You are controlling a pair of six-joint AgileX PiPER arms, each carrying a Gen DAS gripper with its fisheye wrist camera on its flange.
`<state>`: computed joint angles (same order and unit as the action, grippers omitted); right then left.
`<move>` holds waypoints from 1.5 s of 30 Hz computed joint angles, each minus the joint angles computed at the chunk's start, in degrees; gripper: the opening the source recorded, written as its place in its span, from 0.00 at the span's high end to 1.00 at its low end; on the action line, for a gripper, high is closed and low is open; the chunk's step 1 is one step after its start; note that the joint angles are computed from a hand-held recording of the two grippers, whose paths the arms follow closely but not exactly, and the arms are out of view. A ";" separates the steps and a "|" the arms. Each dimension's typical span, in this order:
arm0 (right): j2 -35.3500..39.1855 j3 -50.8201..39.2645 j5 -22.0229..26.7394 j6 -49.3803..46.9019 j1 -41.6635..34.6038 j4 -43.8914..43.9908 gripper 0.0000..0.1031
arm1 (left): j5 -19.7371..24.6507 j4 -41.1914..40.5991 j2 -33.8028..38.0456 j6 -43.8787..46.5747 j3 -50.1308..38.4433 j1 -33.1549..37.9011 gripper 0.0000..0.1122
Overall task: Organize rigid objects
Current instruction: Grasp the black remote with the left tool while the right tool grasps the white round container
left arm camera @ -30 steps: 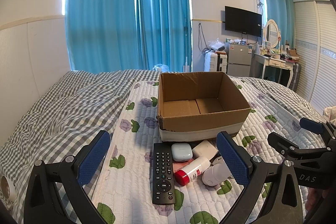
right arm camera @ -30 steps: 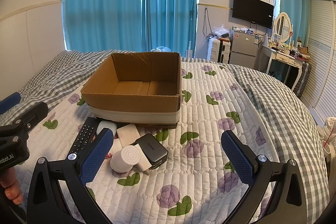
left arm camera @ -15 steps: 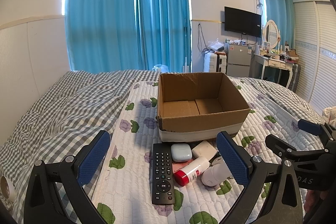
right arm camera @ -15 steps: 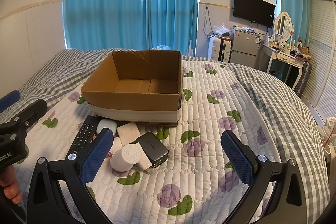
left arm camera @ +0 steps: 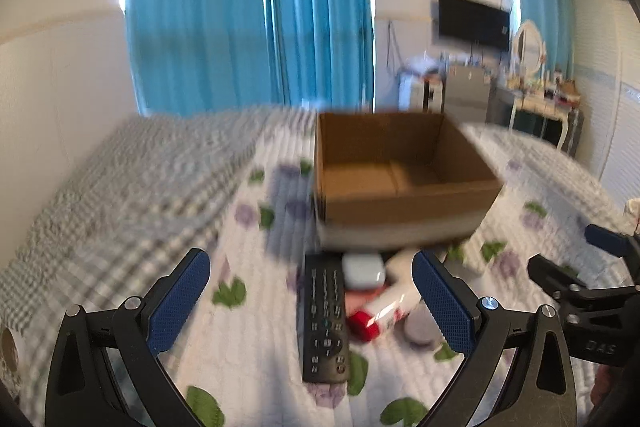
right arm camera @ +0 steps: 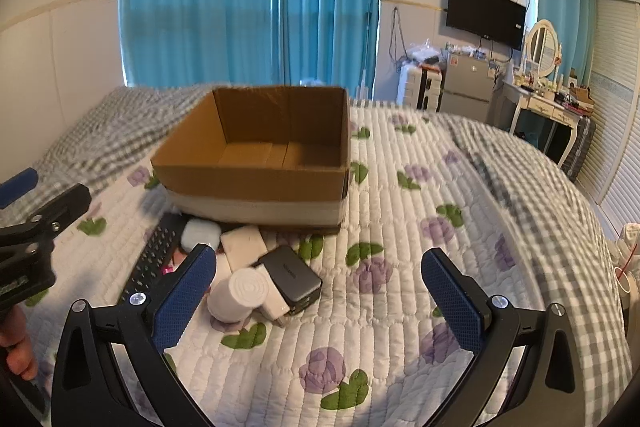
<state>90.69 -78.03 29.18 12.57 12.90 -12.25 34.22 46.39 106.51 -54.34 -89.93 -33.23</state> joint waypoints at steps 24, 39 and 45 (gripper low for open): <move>10.88 -6.49 7.20 -13.54 0.59 13.80 0.09 | 13.46 -34.23 15.92 30.68 -18.81 4.51 0.94; 11.98 -9.80 9.11 -20.07 0.50 22.71 0.65 | 8.75 -35.41 9.20 32.95 -12.46 5.00 0.98; 9.58 -10.25 8.79 -22.30 -0.59 25.24 0.66 | 12.75 -37.36 12.65 31.85 -16.30 6.31 0.85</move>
<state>100.27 -88.27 37.97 -9.73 12.31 12.99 46.97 9.03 119.16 -22.49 -106.23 -26.92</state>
